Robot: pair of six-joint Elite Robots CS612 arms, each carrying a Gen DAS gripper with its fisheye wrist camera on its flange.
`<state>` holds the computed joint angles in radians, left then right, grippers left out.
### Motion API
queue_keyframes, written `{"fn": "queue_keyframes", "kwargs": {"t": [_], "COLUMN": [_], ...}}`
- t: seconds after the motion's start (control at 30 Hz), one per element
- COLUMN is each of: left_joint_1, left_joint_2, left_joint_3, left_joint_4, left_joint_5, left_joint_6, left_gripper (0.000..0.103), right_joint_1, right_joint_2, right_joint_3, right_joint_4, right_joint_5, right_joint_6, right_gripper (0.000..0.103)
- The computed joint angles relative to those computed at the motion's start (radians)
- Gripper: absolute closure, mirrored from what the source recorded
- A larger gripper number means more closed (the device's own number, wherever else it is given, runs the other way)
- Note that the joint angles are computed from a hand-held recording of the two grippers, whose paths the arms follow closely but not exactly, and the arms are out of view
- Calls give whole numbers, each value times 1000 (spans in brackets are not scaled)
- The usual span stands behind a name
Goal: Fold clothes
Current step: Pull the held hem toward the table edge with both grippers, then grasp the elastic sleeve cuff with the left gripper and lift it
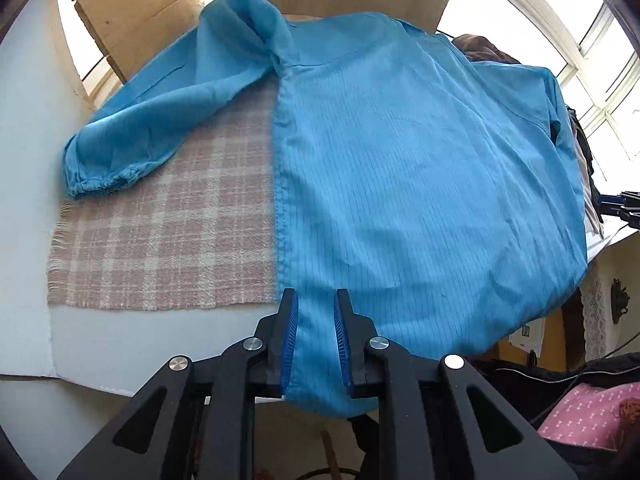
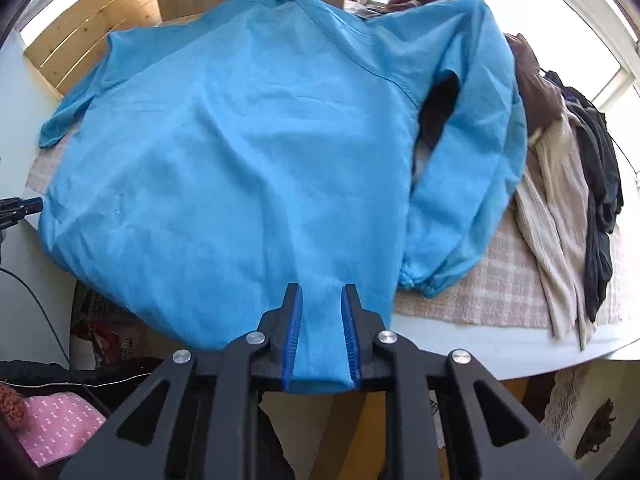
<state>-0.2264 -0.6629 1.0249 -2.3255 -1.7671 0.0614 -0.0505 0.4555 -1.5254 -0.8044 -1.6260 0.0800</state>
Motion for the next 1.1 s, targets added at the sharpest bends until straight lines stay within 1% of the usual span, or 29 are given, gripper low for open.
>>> {"fn": "queue_keyframes", "kwargs": {"t": [0.03, 0.1, 0.13, 0.2, 0.23, 0.3, 0.33, 0.37, 0.43, 0.5, 0.53, 0.57, 0.63, 0.67, 0.8, 0.87, 0.93, 1.0, 1.03, 1.07, 1.1], "left_joint_1": [-1, -3, -1, 4, 8, 16, 22, 30, 45, 55, 56, 55, 54, 53, 54, 58, 61, 63, 63, 61, 59], "left_joint_2": [-2, 4, 10, 28, 38, 60, 73, 85, 107, 128, 140, 156, 195, 218, 308, 349, 394, 419, 427, 425, 414], "left_joint_3": [-1, -16, -29, -64, -83, -123, -146, -162, -190, -218, -235, -265, -337, -380, -555, -633, -719, -757, -766, -757, -732], "left_joint_4": [-6, -13, -12, -4, -2, 5, 19, 15, 2, -10, -10, 10, 63, 94, 244, 300, 363, 371, 366, 347, 319], "left_joint_5": [38, 106, 125, 142, 147, 157, 156, 136, 98, 75, 87, 113, 141, 160, 255, 279, 295, 294, 295, 301, 307], "left_joint_6": [-7, -31, -53, -114, -152, -229, -294, -358, -486, -601, -637, -666, -693, -708, -815, -838, -830, -789, -770, -740, -719], "left_gripper": [84, 84, 84, 84, 82, 77, 77, 77, 74, 74, 74, 74, 74, 74, 74, 74, 74, 75, 83, 88, 91], "right_joint_1": [10, 34, 44, 63, 73, 86, 92, 93, 96, 97, 97, 96, 94, 93, 88, 87, 91, 95, 97, 99, 101], "right_joint_2": [-21, -58, -78, -125, -152, -198, -226, -248, -288, -307, -310, -309, -307, -306, -297, -291, -288, -286, -285, -285, -285], "right_joint_3": [50, 162, 223, 358, 435, 574, 651, 715, 829, 887, 903, 906, 909, 911, 901, 889, 882, 879, 878, 876, 877], "right_joint_4": [-31, -102, -129, -184, -212, -275, -309, -327, -353, -347, -343, -341, -335, -332, -343, -351, -357, -361, -363, -365, -365], "right_joint_5": [37, 121, 154, 217, 229, 249, 259, 278, 299, 323, 330, 334, 343, 347, 362, 358, 340, 324, 315, 307, 308], "right_joint_6": [-40, -151, -204, -312, -360, -425, -457, -475, -490, -517, -526, -531, -538, -542, -516, -504, -509, -514, -516, -519, -520], "right_gripper": [72, 71, 71, 71, 71, 71, 71, 71, 71, 71, 71, 71, 71, 71, 71, 71, 71, 71, 71, 70, 70]}}
